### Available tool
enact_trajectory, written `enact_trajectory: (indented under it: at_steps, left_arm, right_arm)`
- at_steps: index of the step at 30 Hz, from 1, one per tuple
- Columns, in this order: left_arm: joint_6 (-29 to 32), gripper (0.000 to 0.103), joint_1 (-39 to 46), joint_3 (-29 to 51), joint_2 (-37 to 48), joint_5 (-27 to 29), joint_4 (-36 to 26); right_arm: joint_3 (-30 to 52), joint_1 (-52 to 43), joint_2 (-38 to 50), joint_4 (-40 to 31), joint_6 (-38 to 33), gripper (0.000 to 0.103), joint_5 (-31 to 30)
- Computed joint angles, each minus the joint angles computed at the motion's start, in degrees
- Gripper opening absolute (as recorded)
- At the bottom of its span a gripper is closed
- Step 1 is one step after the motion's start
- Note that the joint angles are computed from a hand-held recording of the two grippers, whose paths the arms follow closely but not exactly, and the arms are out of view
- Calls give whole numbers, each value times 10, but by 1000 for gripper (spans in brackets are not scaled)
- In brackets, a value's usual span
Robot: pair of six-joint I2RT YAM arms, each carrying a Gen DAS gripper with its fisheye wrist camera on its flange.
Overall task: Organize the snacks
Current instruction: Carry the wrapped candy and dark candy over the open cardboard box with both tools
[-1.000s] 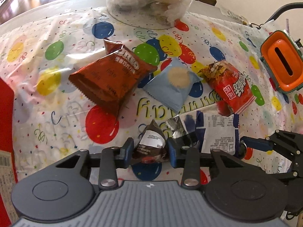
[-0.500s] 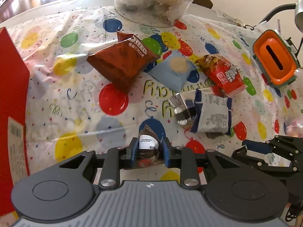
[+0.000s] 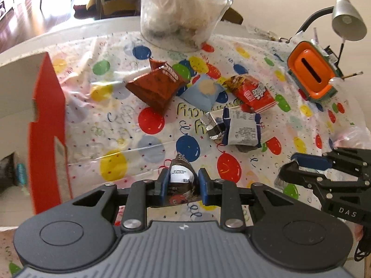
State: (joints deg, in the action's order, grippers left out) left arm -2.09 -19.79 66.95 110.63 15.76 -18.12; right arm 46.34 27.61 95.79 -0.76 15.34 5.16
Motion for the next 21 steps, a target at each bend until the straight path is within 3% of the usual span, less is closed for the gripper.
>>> enact_trajectory:
  at_steps: [10,21]
  left_arm:
    - [40,26,58,-40,-99,15,-30]
    - [84,26,158,-25,-164,49,-61]
  right_arm:
    - [103,70,19,-45,10,29,36]
    - [264,120,110,-81,-6,29,58]
